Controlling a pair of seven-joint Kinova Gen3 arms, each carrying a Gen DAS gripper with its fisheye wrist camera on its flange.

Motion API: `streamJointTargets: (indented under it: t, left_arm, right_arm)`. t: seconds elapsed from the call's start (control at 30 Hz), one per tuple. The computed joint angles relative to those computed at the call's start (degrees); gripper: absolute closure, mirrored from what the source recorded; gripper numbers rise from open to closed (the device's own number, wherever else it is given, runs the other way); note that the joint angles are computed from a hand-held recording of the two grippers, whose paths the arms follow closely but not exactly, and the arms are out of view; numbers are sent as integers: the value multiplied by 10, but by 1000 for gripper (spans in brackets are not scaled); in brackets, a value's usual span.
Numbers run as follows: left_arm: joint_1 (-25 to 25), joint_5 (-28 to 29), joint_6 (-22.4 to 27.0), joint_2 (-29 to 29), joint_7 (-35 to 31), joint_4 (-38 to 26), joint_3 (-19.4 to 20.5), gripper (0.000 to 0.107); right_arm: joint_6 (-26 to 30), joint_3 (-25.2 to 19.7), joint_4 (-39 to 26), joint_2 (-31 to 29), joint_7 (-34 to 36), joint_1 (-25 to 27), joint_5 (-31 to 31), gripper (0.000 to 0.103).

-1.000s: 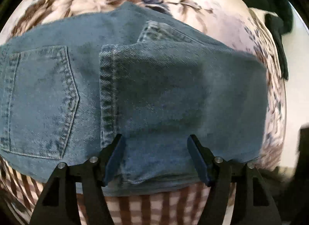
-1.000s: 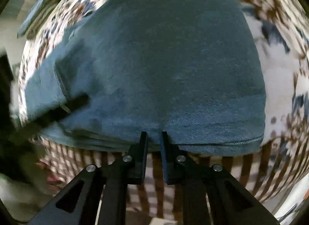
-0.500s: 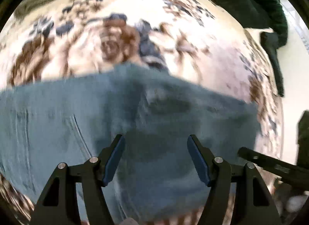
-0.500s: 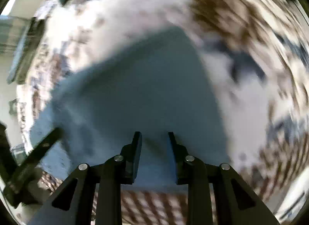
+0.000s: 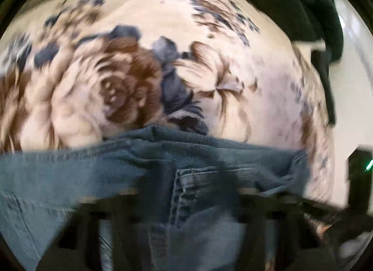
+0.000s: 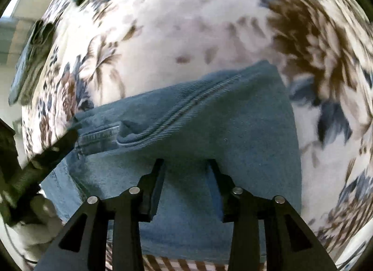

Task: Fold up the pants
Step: 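Fold the jeans over again with both tools, then open both tools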

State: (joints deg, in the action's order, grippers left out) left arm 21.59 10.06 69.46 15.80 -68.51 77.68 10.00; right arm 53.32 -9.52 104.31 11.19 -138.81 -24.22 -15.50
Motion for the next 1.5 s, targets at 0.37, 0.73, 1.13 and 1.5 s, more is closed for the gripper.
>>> streamJointTargets:
  t: [0.37,0.73,1.13,1.5]
  left_arm:
    - [21,-45,11,-36,7,28,-20,89]
    - [-60,67,37,-93,76,29,-12,80]
    - [2,-18,-14,-28,110,43,-4,79]
    - [-27,-53,-30,-214,283,156,1,8]
  right_arm:
    - [-22,2,17,-1,-19,8,-11,63]
    - [4,-8,-19,12,39,-7,20,61]
    - [-42,7,-35,56,25,3,33,62]
    - [148,-4,-110,59,-72,-86,106,46]
